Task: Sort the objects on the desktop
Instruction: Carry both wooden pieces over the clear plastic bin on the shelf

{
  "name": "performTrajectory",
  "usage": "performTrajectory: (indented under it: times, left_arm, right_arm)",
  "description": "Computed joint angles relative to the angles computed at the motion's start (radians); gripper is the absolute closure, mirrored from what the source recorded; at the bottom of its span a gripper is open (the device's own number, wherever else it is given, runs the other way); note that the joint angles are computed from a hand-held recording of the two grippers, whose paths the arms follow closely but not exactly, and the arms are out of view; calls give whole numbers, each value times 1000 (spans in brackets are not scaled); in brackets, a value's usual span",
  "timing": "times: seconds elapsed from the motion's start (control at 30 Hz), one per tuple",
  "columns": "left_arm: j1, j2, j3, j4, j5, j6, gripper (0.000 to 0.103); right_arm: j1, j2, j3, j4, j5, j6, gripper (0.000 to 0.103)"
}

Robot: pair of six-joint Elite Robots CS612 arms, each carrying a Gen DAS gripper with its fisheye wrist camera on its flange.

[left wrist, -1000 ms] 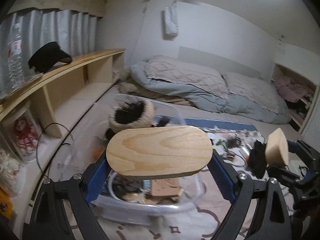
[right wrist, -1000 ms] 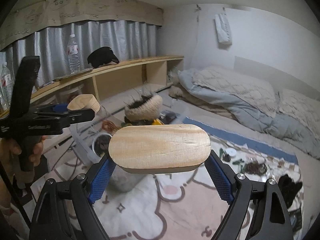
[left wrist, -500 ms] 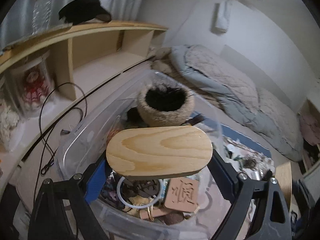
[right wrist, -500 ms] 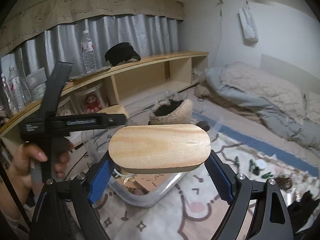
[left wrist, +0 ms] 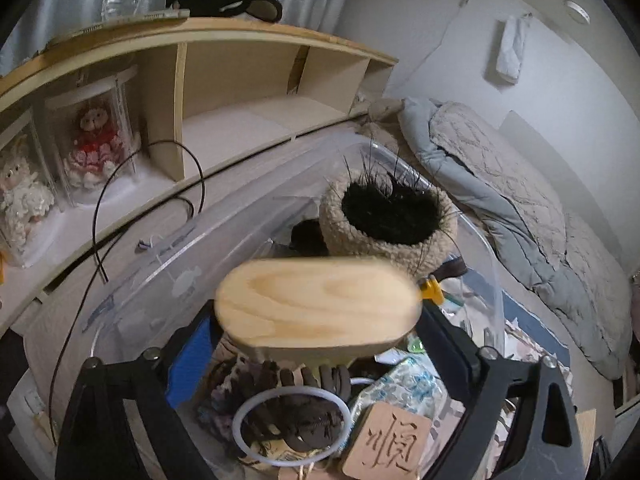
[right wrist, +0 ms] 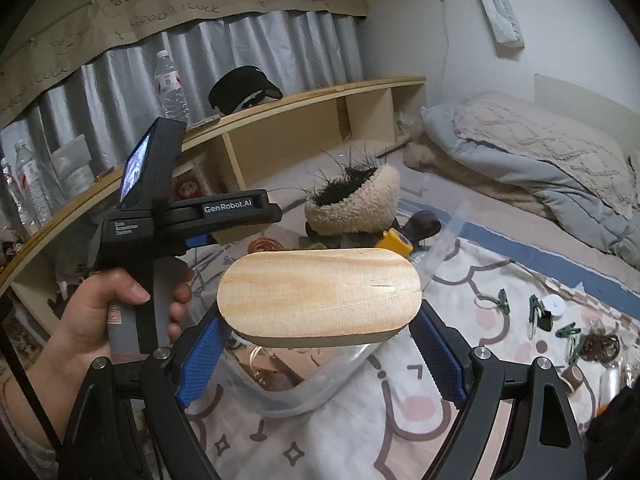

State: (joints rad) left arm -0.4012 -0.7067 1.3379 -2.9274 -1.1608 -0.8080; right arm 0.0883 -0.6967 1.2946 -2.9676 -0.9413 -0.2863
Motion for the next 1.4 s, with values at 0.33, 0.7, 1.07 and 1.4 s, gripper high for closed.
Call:
performTrajectory:
  times: [0.33,0.7,1.07,1.4]
  left_arm:
    - [-13,-48,110,-210,51,177,3]
    - [-12,-95,219,-289,72,145,3]
    - [-19,-149,336,-288,198,105,3]
    - [-17,-184,401,-301,254,56,3]
  right_arm:
    - [16,55,-129,119,36,-141,14]
    - [61,127,-344,433,-78,-238,14]
    - [107,203,-508,699,-56,-221,14]
    - [152,235,-580,833,-133,-435,14]
